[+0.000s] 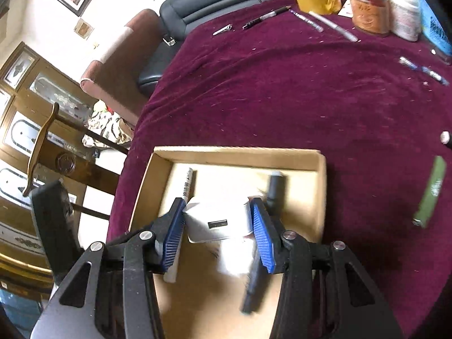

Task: Organize rigid objects
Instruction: 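Carry white marker and charger into the box and open both tools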

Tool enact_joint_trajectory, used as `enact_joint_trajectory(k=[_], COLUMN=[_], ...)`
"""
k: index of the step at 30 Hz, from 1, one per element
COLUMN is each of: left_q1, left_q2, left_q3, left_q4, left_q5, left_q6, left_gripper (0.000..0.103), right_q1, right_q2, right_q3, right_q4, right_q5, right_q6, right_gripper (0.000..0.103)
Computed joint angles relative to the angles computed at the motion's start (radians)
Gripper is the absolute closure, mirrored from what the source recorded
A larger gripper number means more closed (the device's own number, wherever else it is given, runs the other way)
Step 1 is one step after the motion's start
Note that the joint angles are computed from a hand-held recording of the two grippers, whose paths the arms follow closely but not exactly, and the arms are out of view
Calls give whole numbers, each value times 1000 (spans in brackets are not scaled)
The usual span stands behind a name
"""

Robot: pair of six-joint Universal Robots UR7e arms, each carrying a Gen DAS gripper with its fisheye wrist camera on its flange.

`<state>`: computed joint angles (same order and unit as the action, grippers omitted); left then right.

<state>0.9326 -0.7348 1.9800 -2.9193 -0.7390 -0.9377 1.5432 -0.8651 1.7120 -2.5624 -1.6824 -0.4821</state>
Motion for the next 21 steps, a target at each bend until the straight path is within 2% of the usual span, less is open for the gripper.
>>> enact_joint_trajectory(k=[2, 4, 6, 9, 12, 15, 19, 21], left_q1=[-6, -21, -57, -96, -140, -185, -216, -223], left_q2=[-13, -31, -55, -74, -94, -110, -132, -137], left_q3=[28, 52, 87, 128, 180, 213, 252, 249], left_q4=[-40, -54, -48, -80, -156, -161, -161, -85], left_q5=[-4, 2, 39, 69, 107, 167, 168, 156], left_q6=[-15, -35, -73, -72, -77, -112, -139, -177], left_gripper=[88, 69, 68, 67, 55, 54, 53, 49], right_q1=[5, 14, 23, 13, 8, 11, 2, -1], right_q2=[10, 17, 21, 15, 11, 6, -29, -54], right_q3=[6, 16, 29, 32, 40, 67, 97, 117], right_q4=[-21, -47, -75, -49, -48, -74, -72, -86], right_q5=[8, -8, -35, -14, -10, -38, -8, 2], right_q6=[0, -19, -52, -51, -53, -87, -112, -142], right_gripper=[57, 57, 57, 57, 57, 57, 57, 57])
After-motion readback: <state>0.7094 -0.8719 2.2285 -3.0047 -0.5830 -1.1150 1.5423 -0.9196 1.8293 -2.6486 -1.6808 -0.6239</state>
